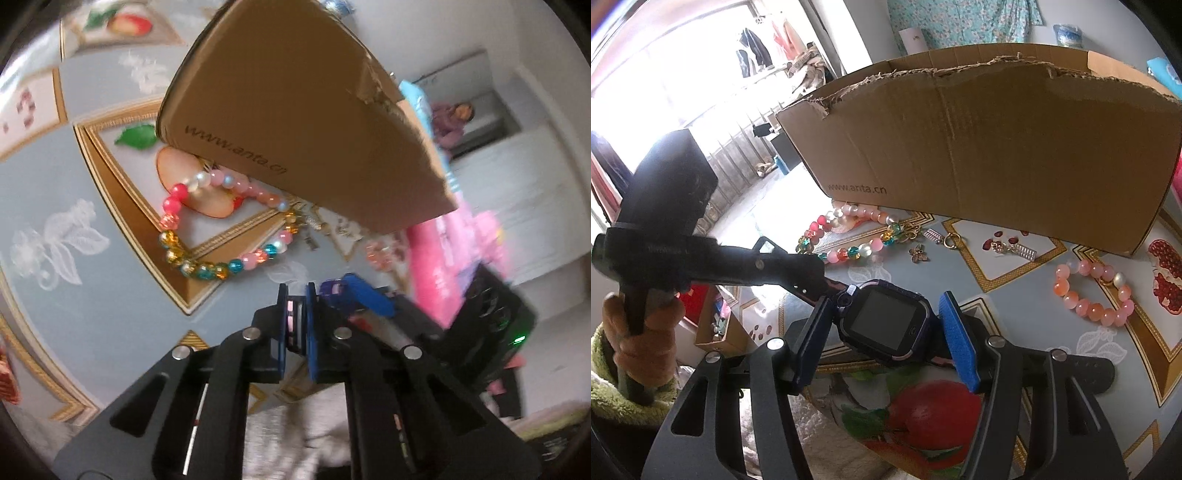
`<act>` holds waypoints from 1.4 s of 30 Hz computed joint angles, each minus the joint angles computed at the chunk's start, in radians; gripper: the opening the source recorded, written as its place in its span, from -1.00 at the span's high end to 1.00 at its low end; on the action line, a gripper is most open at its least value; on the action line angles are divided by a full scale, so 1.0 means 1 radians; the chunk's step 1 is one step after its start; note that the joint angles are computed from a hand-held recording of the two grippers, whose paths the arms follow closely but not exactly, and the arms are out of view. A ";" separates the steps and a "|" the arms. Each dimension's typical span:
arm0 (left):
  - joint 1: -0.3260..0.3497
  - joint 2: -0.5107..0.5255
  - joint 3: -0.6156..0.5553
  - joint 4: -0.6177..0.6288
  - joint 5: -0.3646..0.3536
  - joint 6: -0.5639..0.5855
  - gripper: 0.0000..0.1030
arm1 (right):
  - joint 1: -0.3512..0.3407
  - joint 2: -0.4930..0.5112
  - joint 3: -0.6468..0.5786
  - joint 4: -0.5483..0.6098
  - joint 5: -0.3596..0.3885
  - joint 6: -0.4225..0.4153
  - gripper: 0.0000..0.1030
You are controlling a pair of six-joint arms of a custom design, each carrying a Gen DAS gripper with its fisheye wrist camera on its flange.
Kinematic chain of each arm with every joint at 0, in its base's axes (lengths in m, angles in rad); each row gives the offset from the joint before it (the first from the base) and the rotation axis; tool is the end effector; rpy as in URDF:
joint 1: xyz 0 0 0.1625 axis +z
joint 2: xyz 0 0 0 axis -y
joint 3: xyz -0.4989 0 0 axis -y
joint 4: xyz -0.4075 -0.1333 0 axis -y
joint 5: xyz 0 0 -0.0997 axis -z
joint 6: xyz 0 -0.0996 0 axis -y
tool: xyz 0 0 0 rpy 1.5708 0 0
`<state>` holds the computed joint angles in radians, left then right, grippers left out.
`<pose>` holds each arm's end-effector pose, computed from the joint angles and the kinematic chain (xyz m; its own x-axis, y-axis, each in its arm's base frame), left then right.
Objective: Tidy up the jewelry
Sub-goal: 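Grasp the watch strap with the left tool while the right tool holds the watch face, then carry the smartwatch with the right tool into the cardboard box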
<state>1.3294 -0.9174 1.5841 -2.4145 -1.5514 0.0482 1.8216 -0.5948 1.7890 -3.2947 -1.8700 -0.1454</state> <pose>-0.0454 -0.7501 0.2262 -0.9592 0.2815 -0.0276 0.2819 0.9434 -0.1750 0.2737 -0.6496 0.0314 -0.9214 -0.2130 0.3249 -0.3514 0.8137 -0.4631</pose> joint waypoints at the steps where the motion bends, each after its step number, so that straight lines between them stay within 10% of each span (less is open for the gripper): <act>1: -0.011 -0.003 0.010 -0.010 0.037 0.018 0.85 | 0.002 0.002 -0.002 0.000 -0.006 -0.005 -0.14; 8: -0.085 -0.002 0.084 -0.114 0.283 0.170 0.85 | 0.008 -0.015 0.017 0.003 -0.004 0.044 -0.14; 22: -0.110 0.000 0.124 -0.183 0.351 0.268 0.84 | -0.006 -0.111 0.146 -0.062 -0.234 0.267 -0.14; 31: -0.105 0.003 0.117 -0.178 0.328 0.248 0.84 | -0.033 -0.092 0.108 -0.038 -0.164 0.266 -0.14; 37: -0.098 0.000 0.110 -0.166 0.316 0.247 0.85 | -0.091 -0.110 0.141 -0.093 0.087 0.404 -0.12; 42: -0.099 -0.002 0.115 -0.173 0.318 0.256 0.84 | -0.082 -0.097 0.119 -0.087 0.097 0.412 0.25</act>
